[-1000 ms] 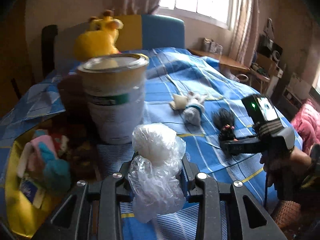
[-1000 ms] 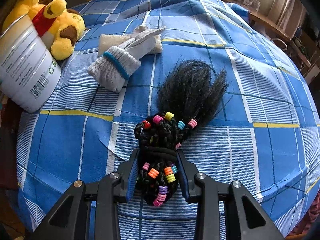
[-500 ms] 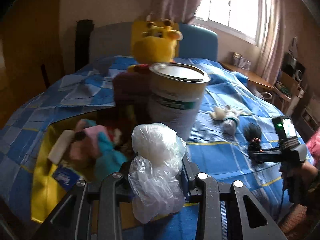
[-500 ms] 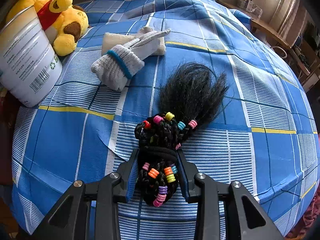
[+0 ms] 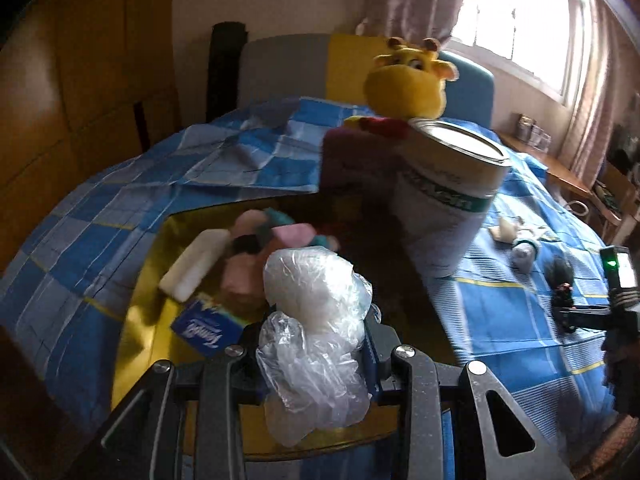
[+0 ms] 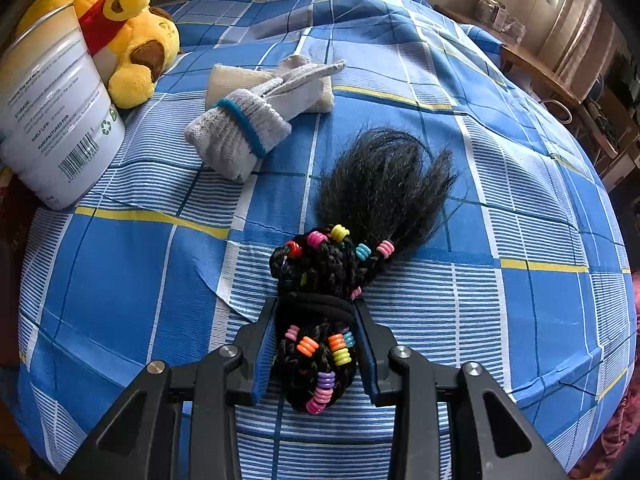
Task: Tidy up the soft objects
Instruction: 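Carry the mesh puff over the gold tray with the left gripper, then open the left gripper to release the mesh puff into the tray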
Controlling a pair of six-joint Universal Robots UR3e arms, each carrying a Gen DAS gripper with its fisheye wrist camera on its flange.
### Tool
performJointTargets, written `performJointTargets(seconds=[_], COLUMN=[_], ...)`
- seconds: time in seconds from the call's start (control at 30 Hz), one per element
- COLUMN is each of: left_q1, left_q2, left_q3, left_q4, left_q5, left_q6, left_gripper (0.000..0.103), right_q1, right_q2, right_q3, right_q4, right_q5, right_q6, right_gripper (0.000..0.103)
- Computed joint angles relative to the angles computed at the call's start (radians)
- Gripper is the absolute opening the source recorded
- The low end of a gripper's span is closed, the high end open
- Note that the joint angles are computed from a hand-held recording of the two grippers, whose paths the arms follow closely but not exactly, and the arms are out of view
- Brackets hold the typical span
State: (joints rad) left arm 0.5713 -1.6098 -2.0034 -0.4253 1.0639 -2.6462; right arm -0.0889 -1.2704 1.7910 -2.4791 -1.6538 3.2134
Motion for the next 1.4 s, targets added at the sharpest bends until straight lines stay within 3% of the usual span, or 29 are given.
performJointTargets(seconds=[0.77, 1.13, 1.4], left_q1=[0.078, 0.092, 0.126], left_q2=[-0.230, -0.194, -0.117], left_q3=[0.066, 0.039, 0.024], left_q4=[0.093, 0.093, 0.051], left_q5=[0.168, 0.127, 0.050], left_q6=[-0.024, -0.016, 0.010], left_gripper=[0.038, 0.068, 0.083], right_q1=[0.018, 0.020, -0.020], right_q2=[0.006, 0.006, -0.007], right_q3=[-0.003, -0.005, -0.014], right_q4=[-0.006, -0.001, 0.021], right_q5=[-0.023, -0.028, 0.018], right_q6=[0.009, 0.018, 0.058], right_gripper=[0.035, 0.035, 0.031])
